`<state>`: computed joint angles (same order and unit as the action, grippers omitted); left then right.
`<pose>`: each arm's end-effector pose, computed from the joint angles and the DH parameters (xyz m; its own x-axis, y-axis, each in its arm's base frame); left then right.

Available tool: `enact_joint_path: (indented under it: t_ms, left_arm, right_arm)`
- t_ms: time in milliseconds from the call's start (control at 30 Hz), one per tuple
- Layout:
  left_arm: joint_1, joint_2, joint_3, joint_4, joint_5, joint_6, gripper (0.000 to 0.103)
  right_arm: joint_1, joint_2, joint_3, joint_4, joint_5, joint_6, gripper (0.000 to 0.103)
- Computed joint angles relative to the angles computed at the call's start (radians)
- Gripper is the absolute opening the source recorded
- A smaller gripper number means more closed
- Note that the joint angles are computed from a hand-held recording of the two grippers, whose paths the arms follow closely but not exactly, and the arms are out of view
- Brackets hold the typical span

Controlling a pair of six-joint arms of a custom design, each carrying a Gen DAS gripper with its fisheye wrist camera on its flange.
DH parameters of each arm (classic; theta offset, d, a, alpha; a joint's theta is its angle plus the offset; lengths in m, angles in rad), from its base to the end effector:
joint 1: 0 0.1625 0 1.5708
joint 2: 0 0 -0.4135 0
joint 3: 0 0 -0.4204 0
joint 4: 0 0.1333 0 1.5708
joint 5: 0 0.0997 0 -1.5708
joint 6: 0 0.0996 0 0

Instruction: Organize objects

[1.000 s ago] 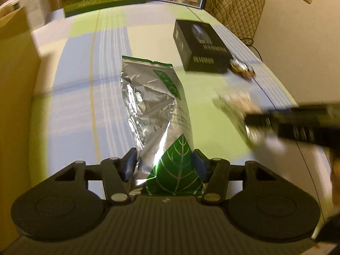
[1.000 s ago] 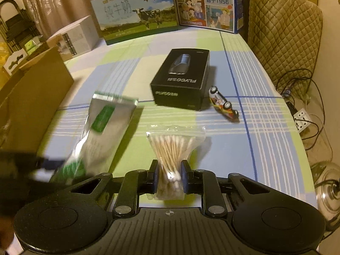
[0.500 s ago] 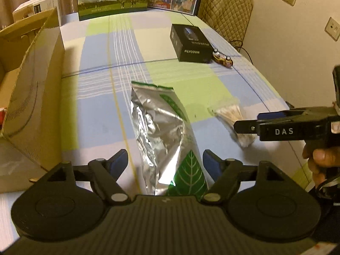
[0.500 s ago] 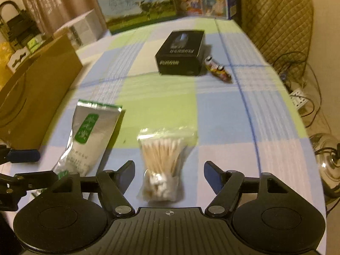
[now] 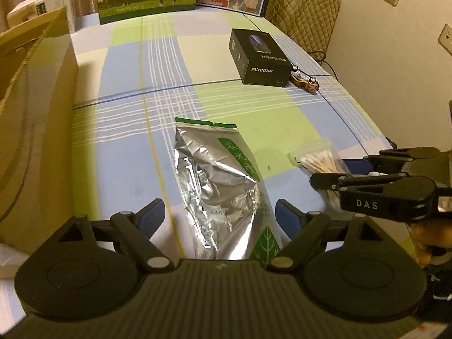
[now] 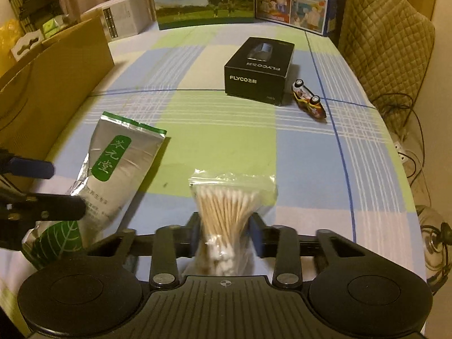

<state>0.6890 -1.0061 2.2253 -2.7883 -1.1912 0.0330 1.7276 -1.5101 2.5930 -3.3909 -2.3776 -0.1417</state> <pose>-0.2512 -0.4274 0.0244 -0.5642 0.7379 -0.3703 0.7909 0.6117 0.0139 0.1141 -0.3285 0.2199 -0.7352 0.2644 0.6242 -0.2217 0.7764 -0.5900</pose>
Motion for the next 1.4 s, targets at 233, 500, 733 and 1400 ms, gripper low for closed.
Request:
enact_joint_path:
  t_ms: [233,500,733,1400]
  left_arm:
    - [0.017,0.055,-0.048,0.043,-0.02,0.004,0.082]
    - [0.011,0.097,-0.067,0.059,0.008,0.01,0.075]
    - [0.007,0.101,-0.06,0.046,0.013,0.013,0.074]
    - [-0.015,-0.007,0.018,0.025,-0.002,-0.032,0.042]
  right_arm:
    - [-0.005,-0.025,0.0,-0.017,0.015,0.059,0.022]
    - [-0.003,-0.026,0.001,-0.029,0.03,0.067,0.022]
    - [0.003,-0.028,0.003,-0.036,0.038,0.073,0.022]
    - [0.059,-0.03,0.017,-0.094,0.027,0.098,0.021]
